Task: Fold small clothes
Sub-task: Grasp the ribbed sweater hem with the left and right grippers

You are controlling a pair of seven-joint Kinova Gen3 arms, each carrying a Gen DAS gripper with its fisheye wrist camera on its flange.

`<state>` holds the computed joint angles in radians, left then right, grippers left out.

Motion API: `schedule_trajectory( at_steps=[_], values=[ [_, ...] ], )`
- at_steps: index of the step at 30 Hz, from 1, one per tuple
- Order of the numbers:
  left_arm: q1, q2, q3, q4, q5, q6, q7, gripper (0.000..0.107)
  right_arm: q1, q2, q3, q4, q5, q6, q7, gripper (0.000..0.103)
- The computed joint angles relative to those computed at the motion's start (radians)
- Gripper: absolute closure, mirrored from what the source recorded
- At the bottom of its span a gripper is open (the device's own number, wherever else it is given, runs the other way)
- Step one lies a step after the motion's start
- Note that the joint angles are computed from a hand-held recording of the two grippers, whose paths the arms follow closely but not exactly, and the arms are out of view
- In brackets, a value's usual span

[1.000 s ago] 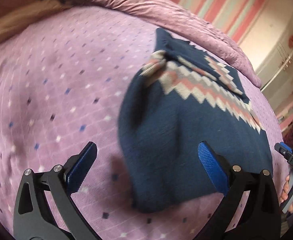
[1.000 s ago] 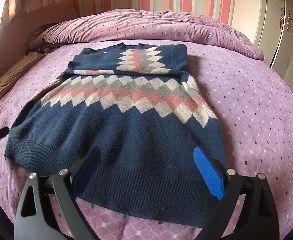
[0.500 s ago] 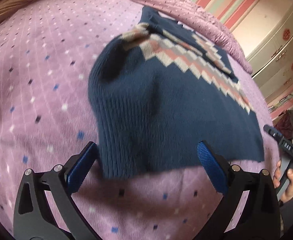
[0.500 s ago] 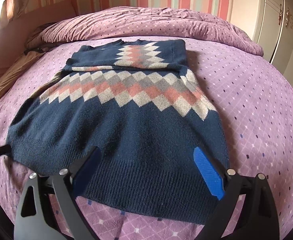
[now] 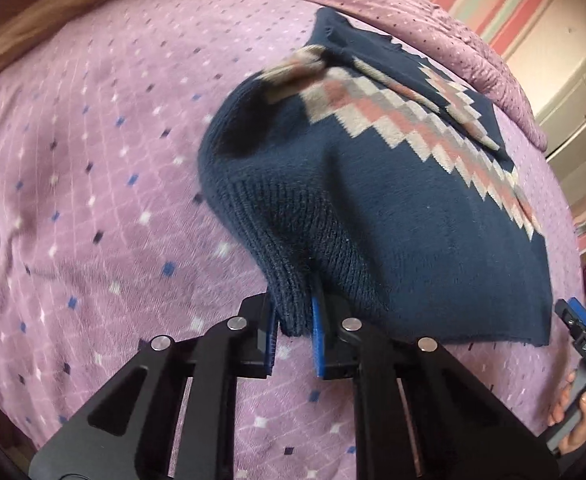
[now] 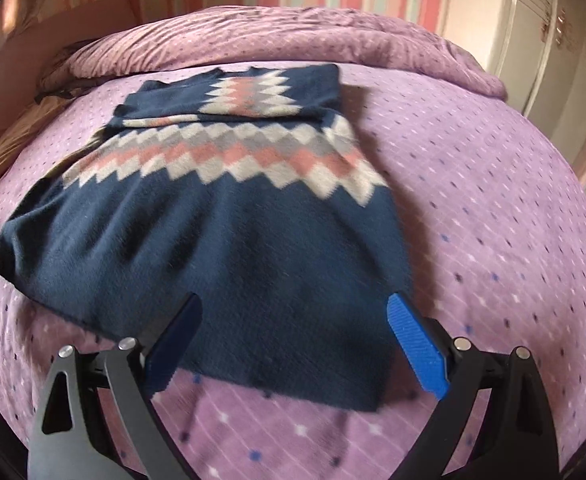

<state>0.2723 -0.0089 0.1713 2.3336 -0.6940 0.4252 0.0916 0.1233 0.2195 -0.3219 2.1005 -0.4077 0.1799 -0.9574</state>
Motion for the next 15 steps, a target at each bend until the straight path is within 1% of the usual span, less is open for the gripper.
schedule_trajectory(
  at_steps=[1, 2, 4, 6, 8, 9, 10, 11, 12, 13, 14, 15],
  values=[
    [0.001, 0.009, 0.004, -0.014, 0.000, 0.012, -0.007, 0.096, 0.014, 0.009, 0.010, -0.015, -0.002, 0.041, -0.011, 0.009],
    [0.002, 0.018, 0.001, -0.022, 0.002, 0.008, -0.020, 0.096, 0.010, 0.022, 0.038, -0.032, 0.010, 0.081, -0.033, 0.009],
    [0.009, 0.026, -0.009, -0.031, 0.009, 0.003, -0.037, 0.095, -0.020, 0.039, 0.103, -0.054, 0.019, 0.142, -0.051, 0.009],
    [0.022, 0.033, -0.012, -0.045, 0.007, 0.019, -0.044, 0.095, -0.011, 0.049, 0.113, -0.050, 0.008, 0.150, -0.035, 0.009],
    [0.034, 0.038, -0.015, -0.056, 0.006, 0.034, -0.051, 0.095, 0.007, 0.065, 0.114, -0.061, -0.029, 0.183, -0.009, 0.009],
    [0.037, 0.038, -0.019, -0.056, 0.007, 0.032, -0.054, 0.095, 0.034, 0.077, 0.097, -0.074, -0.053, 0.212, 0.009, 0.013],
    [0.038, 0.036, -0.022, -0.055, 0.012, 0.031, -0.061, 0.095, 0.043, 0.089, 0.091, -0.083, -0.070, 0.237, 0.011, 0.021],
    [0.040, 0.034, -0.022, -0.055, 0.017, 0.035, -0.068, 0.095, 0.034, 0.097, 0.095, -0.085, -0.069, 0.247, 0.000, 0.035],
    [0.041, 0.033, -0.023, -0.055, 0.021, 0.038, -0.073, 0.095, 0.006, 0.097, 0.115, -0.079, -0.053, 0.240, -0.013, 0.040],
    [0.040, 0.032, -0.024, -0.053, 0.029, 0.038, -0.082, 0.095, -0.041, 0.090, 0.146, -0.067, -0.021, 0.216, -0.043, 0.043],
    [0.038, 0.031, -0.026, -0.050, 0.034, 0.036, -0.088, 0.095, -0.081, 0.086, 0.171, -0.057, 0.016, 0.195, -0.073, 0.050],
    [0.035, 0.030, -0.028, -0.046, 0.043, 0.031, -0.096, 0.095, -0.103, 0.086, 0.186, -0.056, 0.038, 0.190, -0.088, 0.057]
  ],
)
